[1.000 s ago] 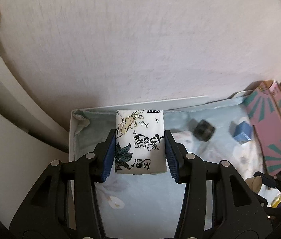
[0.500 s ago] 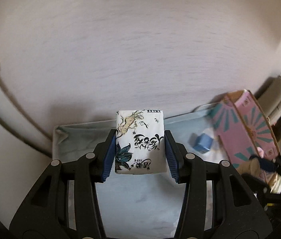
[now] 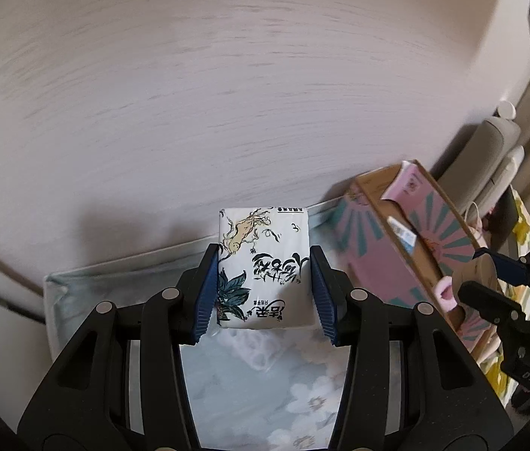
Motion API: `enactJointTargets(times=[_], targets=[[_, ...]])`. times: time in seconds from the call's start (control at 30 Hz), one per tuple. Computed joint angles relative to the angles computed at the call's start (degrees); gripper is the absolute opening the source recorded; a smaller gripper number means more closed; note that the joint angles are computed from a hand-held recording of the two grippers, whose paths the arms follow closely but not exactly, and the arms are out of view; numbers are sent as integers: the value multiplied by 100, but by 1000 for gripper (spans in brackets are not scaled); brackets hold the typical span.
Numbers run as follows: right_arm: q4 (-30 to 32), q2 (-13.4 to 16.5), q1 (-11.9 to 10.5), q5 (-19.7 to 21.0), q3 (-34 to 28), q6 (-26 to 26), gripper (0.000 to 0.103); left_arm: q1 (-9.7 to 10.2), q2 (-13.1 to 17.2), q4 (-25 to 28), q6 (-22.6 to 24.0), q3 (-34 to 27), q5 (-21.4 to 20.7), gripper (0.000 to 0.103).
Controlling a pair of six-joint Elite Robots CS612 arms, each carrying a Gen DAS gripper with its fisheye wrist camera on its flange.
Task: Organize objects
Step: 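Carry the tissue pack and tan lid over the cardboard box with both tools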
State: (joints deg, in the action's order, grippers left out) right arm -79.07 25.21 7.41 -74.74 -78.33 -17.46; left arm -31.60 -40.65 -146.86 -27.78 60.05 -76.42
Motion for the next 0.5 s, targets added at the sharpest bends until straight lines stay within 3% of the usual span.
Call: enactJointTargets(times=[0.27, 0.5], targets=[[73, 18, -199, -324, -119, 347, 31, -49, 371, 258, 469, -813, -320, 43], [137, 86, -361, -593, -274, 648, 31, -123, 1036, 835, 962, -2115, -684, 43]])
